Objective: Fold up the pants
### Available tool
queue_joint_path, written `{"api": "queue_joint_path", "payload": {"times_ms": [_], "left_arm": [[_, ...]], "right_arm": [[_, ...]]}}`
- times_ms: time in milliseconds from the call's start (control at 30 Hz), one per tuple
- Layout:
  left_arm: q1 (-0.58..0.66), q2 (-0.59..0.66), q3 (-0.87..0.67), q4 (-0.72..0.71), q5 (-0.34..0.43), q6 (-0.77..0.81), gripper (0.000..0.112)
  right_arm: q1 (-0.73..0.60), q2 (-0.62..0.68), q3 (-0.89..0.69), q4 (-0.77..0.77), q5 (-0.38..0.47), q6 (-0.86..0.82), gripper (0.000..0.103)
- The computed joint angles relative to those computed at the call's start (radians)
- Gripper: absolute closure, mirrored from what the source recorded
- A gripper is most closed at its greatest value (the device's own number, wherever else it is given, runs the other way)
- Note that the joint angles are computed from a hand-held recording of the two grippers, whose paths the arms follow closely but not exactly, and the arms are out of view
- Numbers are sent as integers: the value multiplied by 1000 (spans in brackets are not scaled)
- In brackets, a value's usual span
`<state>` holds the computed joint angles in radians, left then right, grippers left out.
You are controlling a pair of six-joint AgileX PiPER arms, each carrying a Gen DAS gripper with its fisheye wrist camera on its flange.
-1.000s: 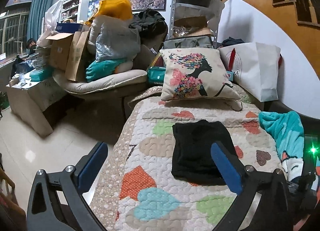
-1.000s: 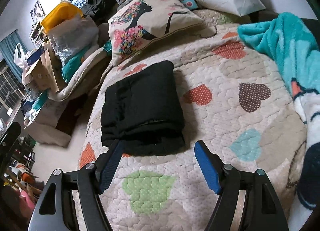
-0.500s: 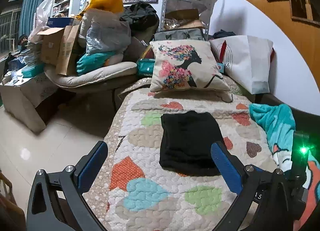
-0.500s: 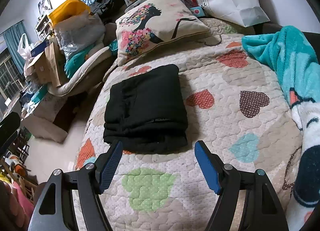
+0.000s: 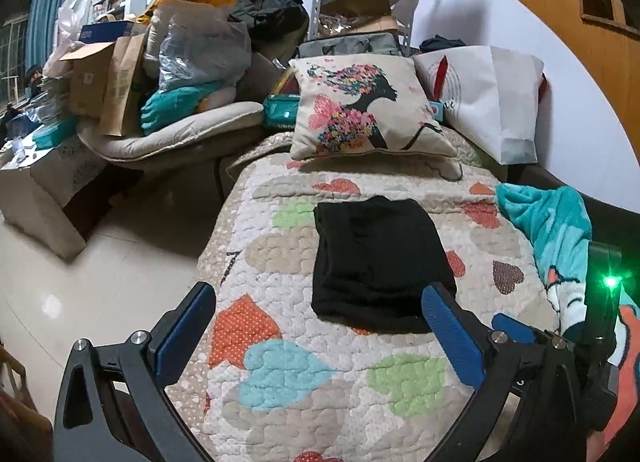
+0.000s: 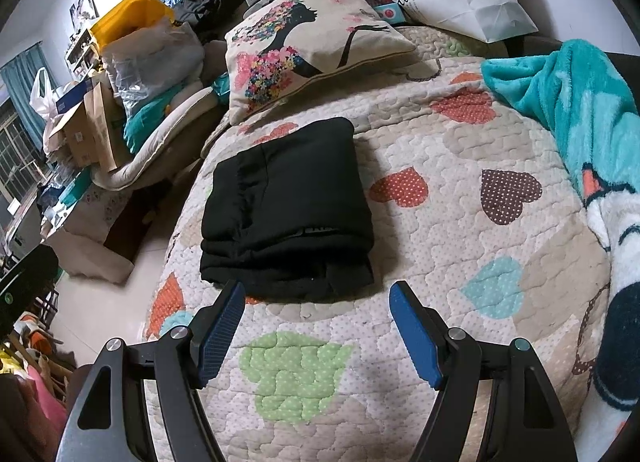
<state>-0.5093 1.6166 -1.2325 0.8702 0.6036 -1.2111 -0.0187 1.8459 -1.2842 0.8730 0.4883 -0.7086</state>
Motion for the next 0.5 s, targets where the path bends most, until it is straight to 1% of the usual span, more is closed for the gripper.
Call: {"api": "queue_joint_path", "payload": {"times_ms": [500], "left_arm": [[14, 26, -9, -88, -21, 80, 9]], "right_arm": [[-5, 16, -13, -25, -6, 33, 24]]}}
